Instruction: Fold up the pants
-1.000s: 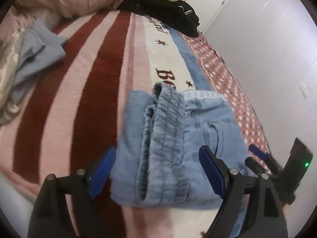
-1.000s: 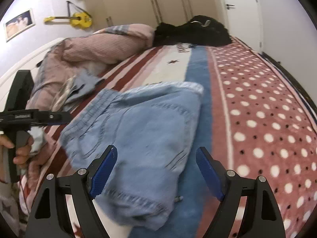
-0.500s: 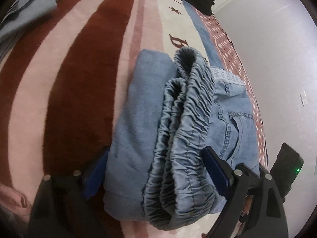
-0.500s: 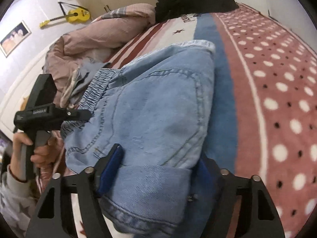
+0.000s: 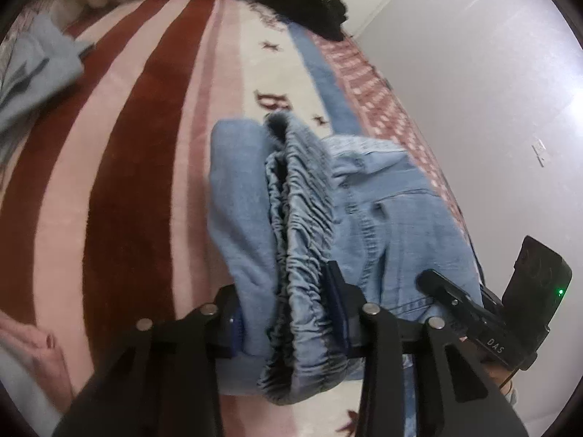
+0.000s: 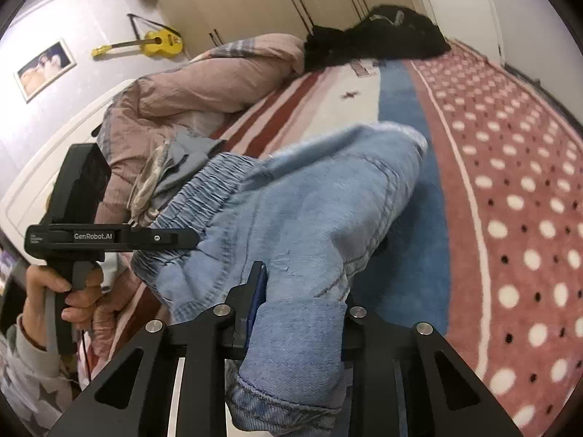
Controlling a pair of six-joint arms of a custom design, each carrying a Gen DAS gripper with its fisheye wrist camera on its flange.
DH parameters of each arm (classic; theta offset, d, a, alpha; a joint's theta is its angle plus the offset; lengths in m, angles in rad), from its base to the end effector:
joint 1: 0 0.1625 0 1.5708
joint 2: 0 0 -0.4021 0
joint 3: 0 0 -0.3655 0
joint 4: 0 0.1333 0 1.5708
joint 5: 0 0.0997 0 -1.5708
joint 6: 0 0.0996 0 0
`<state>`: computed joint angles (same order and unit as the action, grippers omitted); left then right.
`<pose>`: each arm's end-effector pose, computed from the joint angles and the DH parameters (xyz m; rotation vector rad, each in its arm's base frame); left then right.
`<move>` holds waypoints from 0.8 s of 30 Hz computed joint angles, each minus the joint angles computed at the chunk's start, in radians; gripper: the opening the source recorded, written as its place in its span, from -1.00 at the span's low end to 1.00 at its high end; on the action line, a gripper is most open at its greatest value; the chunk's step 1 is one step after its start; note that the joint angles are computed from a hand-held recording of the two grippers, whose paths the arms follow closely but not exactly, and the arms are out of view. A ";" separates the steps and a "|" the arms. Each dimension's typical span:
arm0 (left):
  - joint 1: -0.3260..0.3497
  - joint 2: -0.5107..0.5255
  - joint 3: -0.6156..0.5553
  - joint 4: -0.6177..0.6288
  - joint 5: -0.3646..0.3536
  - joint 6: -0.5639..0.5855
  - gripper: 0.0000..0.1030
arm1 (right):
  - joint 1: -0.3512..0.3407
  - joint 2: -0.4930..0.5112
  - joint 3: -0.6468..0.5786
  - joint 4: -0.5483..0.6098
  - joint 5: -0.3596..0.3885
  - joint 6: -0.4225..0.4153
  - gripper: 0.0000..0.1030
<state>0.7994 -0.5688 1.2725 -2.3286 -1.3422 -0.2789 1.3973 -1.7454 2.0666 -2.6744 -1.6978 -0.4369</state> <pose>-0.3918 -0.6265 0.0511 0.7130 2.8742 -0.2398 0.0468 -0.4319 0.4433 0.2760 -2.6072 0.9810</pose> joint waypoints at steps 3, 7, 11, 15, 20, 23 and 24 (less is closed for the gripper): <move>-0.016 -0.043 0.041 -0.036 -0.008 0.006 -0.40 | 0.057 -0.018 0.005 0.001 -0.034 0.013 -0.62; -0.031 -0.127 0.106 -0.079 -0.012 0.008 -0.41 | 0.156 -0.024 0.003 -0.004 -0.106 0.041 -0.62; -0.036 -0.234 0.182 -0.102 0.005 0.006 -0.41 | 0.288 0.010 -0.014 -0.020 -0.179 0.082 -0.62; -0.039 -0.365 0.268 -0.117 0.057 0.006 -0.41 | 0.421 0.083 -0.038 -0.049 -0.233 0.106 -0.62; -0.025 -0.540 0.360 -0.096 0.135 -0.012 -0.41 | 0.563 0.233 -0.088 -0.095 -0.255 0.144 -0.62; -0.009 -0.635 0.400 -0.064 0.184 -0.019 -0.41 | 0.623 0.333 -0.123 -0.122 -0.241 0.167 -0.62; -0.004 -0.663 0.413 -0.053 0.196 -0.019 -0.41 | 0.639 0.370 -0.137 -0.130 -0.235 0.176 -0.62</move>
<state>0.7955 -1.2316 1.6858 -2.3821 -1.1459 -0.2976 2.0366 -1.3757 1.9296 -2.8042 -1.9324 -0.2610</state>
